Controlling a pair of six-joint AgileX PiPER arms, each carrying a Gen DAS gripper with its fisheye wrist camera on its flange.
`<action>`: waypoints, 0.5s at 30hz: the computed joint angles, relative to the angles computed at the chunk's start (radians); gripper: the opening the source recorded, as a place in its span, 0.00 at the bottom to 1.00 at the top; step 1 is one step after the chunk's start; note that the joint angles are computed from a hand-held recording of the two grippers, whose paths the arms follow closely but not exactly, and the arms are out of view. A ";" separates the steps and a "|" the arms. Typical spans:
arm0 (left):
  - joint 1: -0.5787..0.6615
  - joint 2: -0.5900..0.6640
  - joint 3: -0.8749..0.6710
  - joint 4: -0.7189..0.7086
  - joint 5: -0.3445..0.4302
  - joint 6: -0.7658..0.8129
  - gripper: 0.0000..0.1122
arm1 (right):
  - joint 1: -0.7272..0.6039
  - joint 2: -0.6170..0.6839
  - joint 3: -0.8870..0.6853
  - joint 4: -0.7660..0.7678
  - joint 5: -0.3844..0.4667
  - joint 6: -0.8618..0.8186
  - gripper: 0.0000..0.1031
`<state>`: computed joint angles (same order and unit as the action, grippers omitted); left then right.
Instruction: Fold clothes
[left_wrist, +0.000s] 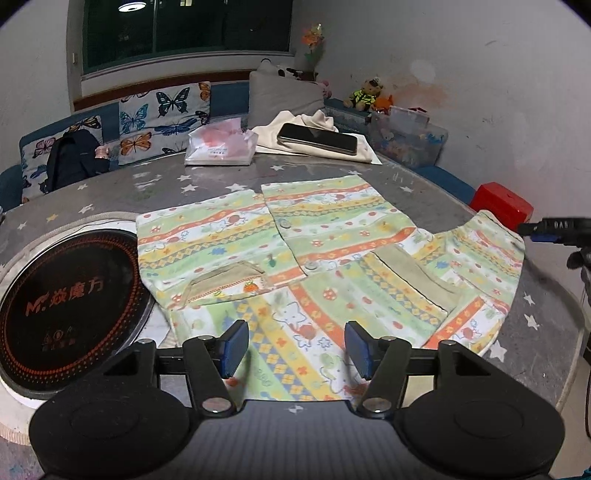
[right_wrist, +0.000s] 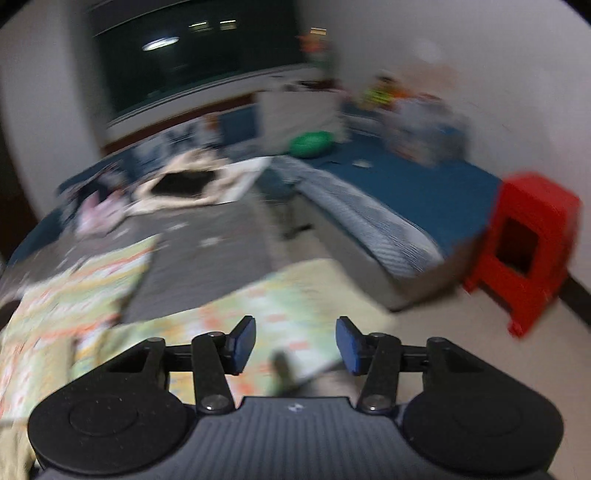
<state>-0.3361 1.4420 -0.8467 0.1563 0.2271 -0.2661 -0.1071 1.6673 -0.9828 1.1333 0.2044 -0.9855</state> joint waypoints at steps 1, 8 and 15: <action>-0.006 0.003 -0.003 0.023 0.005 -0.024 0.56 | -0.037 0.016 -0.008 0.026 0.016 0.004 0.48; -0.036 0.024 -0.030 0.137 0.045 -0.143 0.59 | -0.196 0.137 -0.079 0.160 0.234 -0.029 0.48; -0.058 0.033 -0.044 0.201 0.064 -0.218 0.60 | -0.253 0.199 -0.109 0.268 0.373 -0.121 0.18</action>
<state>-0.3942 1.4753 -0.8911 0.3576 0.2914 -0.4845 -0.3602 1.8663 -1.0923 1.4014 0.5779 -1.1062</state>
